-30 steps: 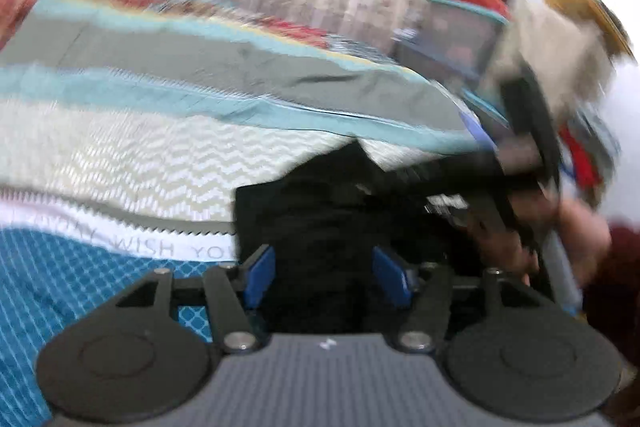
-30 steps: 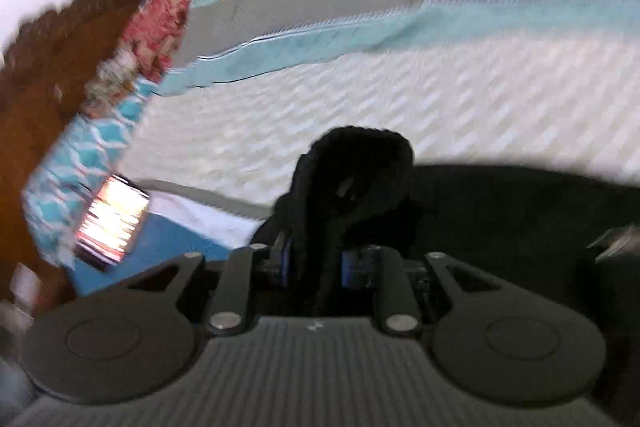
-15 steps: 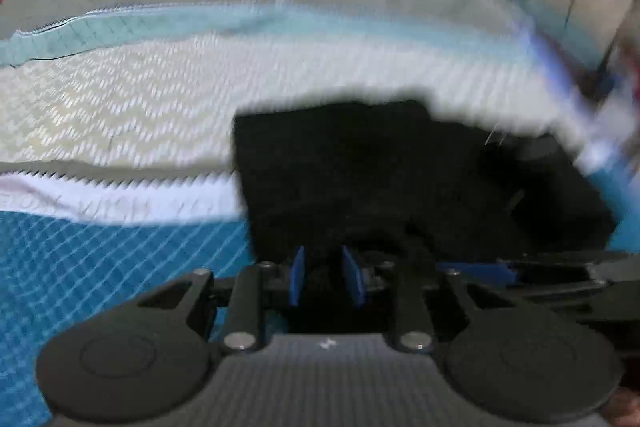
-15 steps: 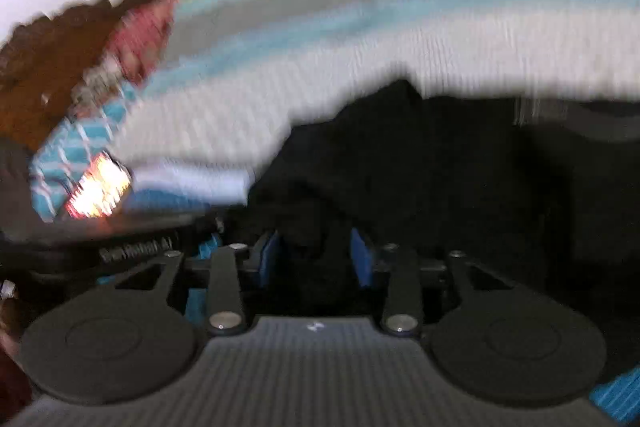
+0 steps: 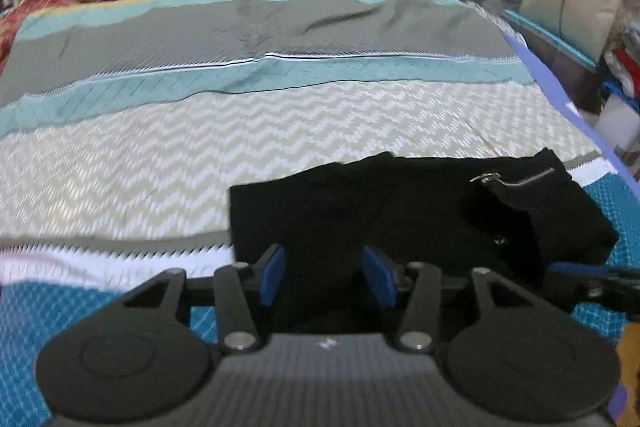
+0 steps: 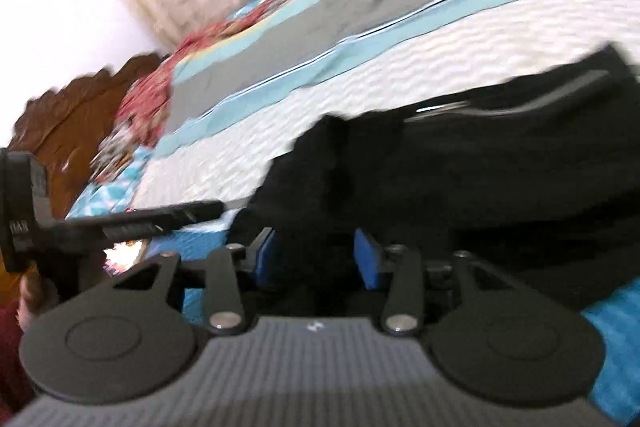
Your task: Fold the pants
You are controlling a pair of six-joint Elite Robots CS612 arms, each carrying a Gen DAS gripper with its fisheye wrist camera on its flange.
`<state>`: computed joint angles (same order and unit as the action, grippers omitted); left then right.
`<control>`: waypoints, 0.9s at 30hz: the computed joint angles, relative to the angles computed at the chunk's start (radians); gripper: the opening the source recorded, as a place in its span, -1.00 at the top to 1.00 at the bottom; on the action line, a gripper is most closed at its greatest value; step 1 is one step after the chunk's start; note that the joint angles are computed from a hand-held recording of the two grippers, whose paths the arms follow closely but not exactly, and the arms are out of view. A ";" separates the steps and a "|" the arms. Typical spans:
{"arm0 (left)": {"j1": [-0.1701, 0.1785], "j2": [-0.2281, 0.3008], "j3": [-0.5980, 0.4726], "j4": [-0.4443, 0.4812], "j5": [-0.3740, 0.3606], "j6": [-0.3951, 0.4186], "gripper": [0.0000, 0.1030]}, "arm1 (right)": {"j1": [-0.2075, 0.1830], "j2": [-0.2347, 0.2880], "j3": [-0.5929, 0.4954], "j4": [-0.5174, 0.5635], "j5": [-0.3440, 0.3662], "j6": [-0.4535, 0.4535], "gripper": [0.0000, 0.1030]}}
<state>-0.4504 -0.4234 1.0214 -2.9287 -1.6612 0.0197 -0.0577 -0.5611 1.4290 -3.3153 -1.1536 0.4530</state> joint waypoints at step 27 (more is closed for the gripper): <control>-0.067 -0.010 0.026 0.152 0.214 -0.048 0.00 | 0.023 0.028 -0.035 0.118 -0.266 0.133 0.17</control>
<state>-0.5172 -0.4333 1.0470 -2.7770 -1.4467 -0.0288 -0.0344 -0.5331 1.3943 -3.1976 -1.4193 0.5857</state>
